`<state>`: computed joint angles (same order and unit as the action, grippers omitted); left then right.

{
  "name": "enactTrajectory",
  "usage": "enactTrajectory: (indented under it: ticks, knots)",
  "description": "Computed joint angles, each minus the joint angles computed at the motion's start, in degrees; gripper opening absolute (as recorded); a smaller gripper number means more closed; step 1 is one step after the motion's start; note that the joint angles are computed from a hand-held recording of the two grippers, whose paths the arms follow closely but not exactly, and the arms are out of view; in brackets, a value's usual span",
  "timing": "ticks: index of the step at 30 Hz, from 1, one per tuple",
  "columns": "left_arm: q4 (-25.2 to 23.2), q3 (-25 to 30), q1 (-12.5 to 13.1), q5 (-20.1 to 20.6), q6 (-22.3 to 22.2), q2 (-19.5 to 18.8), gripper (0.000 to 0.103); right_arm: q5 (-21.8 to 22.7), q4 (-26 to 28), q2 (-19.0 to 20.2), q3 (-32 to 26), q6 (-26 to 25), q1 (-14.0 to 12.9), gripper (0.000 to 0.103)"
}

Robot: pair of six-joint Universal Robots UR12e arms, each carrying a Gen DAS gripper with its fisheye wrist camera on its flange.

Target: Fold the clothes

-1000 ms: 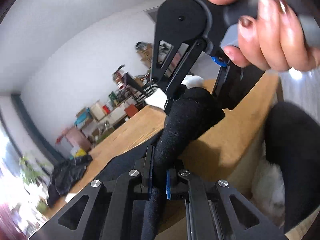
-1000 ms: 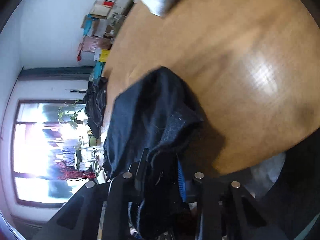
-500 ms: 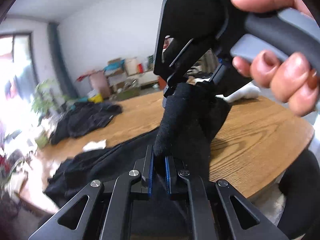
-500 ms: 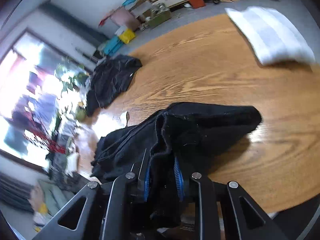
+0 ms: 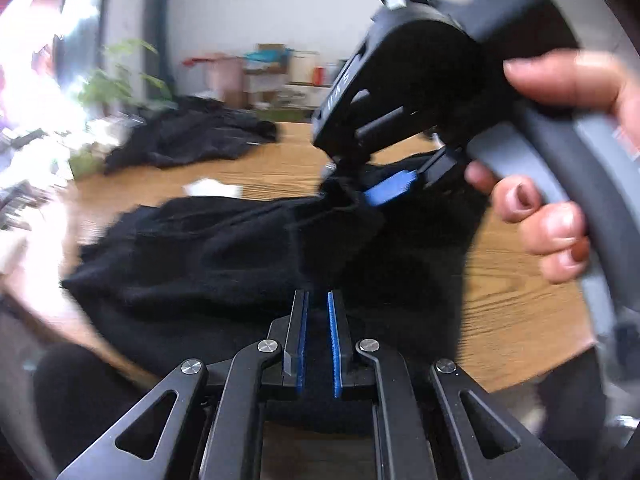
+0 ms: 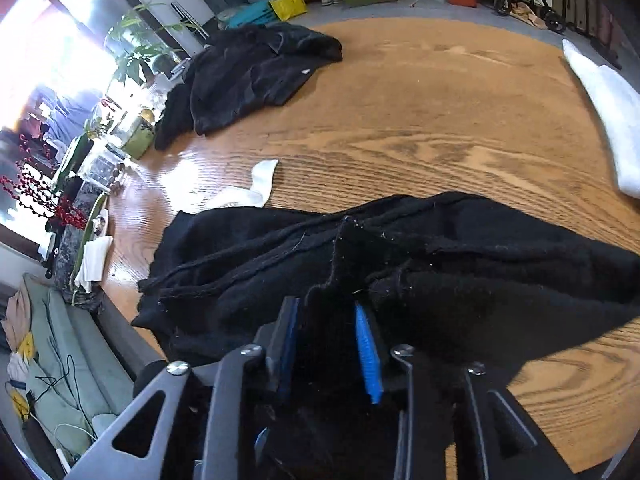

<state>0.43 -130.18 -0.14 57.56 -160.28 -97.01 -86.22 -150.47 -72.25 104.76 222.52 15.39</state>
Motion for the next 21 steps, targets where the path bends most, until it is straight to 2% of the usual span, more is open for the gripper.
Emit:
enactTrajectory:
  ticks: [1, 2, 3, 5, 6, 10, 13, 16, 21]
  knots:
    - [-3.6, 0.5, 1.2, -4.6, 0.9, 0.1, 0.011, 1.0, -1.1, -0.2, 0.6, 0.6, -0.4, 0.038]
    - [-7.5, 1.1, 2.4, -9.1, 2.1, 0.1, 0.017, 2.1, -2.2, -0.4, 1.3, 1.2, -0.8, 0.041]
    - [-9.8, 1.6, 3.1, -11.6, 2.0, 0.0, 0.024, 3.2, -3.3, -0.7, 2.0, 1.9, -1.2, 0.046]
    - [-10.7, 2.4, 3.9, -13.9, -0.7, -0.7, 0.061, 5.0, -5.8, -2.2, 4.1, 2.7, -1.9, 0.049]
    - [-10.8, 2.7, 4.1, -14.5, -2.2, -1.0, 0.063, 5.2, -6.8, -3.0, 4.9, 2.8, -2.1, 0.051]
    - [-10.5, 4.5, 3.1, -14.5, -3.2, -2.0, 0.063, 2.5, -9.0, -5.7, 7.3, 3.3, -2.0, 0.056]
    - [-8.6, 5.6, 0.7, -10.8, 1.3, -2.6, 0.063, 0.1, -10.4, -7.7, 9.1, 3.3, -1.6, 0.060]
    - [-10.9, 6.9, -0.4, -12.4, 5.6, -3.0, 0.063, -2.7, -10.8, -9.5, 10.6, 2.7, -1.1, 0.064]
    - [-15.7, 8.8, -0.3, -13.8, 3.3, -3.9, 0.061, -10.1, -6.6, -12.3, 12.5, 2.7, 0.3, 0.067]
